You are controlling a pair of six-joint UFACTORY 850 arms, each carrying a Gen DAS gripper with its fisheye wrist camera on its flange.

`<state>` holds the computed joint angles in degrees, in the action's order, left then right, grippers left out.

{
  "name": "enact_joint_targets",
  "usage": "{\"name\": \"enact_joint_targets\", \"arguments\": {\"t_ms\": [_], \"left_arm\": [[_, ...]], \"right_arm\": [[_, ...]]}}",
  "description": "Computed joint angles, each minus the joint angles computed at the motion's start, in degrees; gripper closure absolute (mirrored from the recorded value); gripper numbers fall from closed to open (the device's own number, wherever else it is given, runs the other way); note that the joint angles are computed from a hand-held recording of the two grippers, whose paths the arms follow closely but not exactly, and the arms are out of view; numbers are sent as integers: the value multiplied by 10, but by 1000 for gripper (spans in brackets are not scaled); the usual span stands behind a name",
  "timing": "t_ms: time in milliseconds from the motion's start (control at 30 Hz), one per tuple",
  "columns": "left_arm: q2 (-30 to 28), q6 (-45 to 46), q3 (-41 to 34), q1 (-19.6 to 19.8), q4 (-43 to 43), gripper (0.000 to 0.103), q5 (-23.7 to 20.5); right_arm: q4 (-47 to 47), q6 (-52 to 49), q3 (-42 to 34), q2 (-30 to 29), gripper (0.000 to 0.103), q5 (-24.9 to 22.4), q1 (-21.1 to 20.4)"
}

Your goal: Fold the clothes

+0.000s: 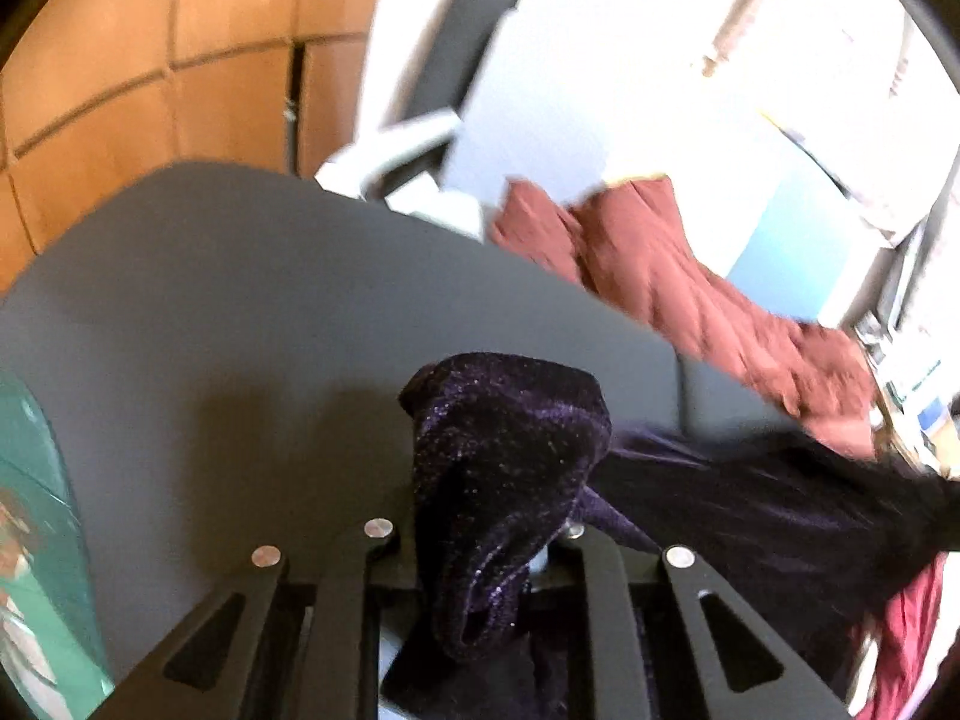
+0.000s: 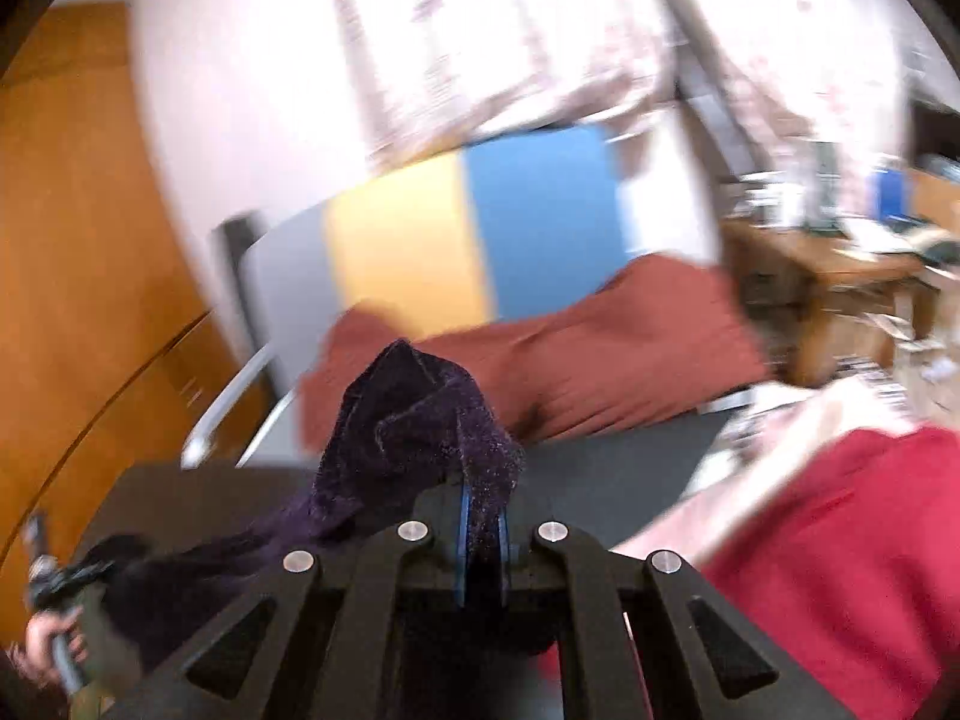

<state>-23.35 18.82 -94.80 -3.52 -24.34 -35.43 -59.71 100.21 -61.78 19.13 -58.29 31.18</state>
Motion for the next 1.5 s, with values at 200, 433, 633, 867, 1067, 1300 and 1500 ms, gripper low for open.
{"name": "enact_joint_targets", "arguments": {"t_ms": [200, 433, 633, 867, 1067, 1300, 1500], "left_arm": [[-85, -46, -110, -11, 99, 84, -29], [-84, -16, -34, -19, 32, 79, -77], [-60, 24, 13, 13, -5, 77, -101], [36, 43, 116, 39, 88, 72, -2], [165, 228, 260, -3, 3, 71, 55], [225, 236, 360, -147, -9, 71, 61], [229, 126, 393, -220, 116, 71, 154]], "right_arm": [[68, -37, 38, 30, 92, -59, -79], [91, -45, 56, 0, 20, -118, -65], [-3, 37, 51, 18, 20, -225, 82], [-14, 65, 34, -26, 20, -197, 268], [79, 100, 36, -109, 23, -30, 287], [148, 100, 34, -191, 29, 40, 276], [171, 46, 10, -235, 28, 17, 275]]}}
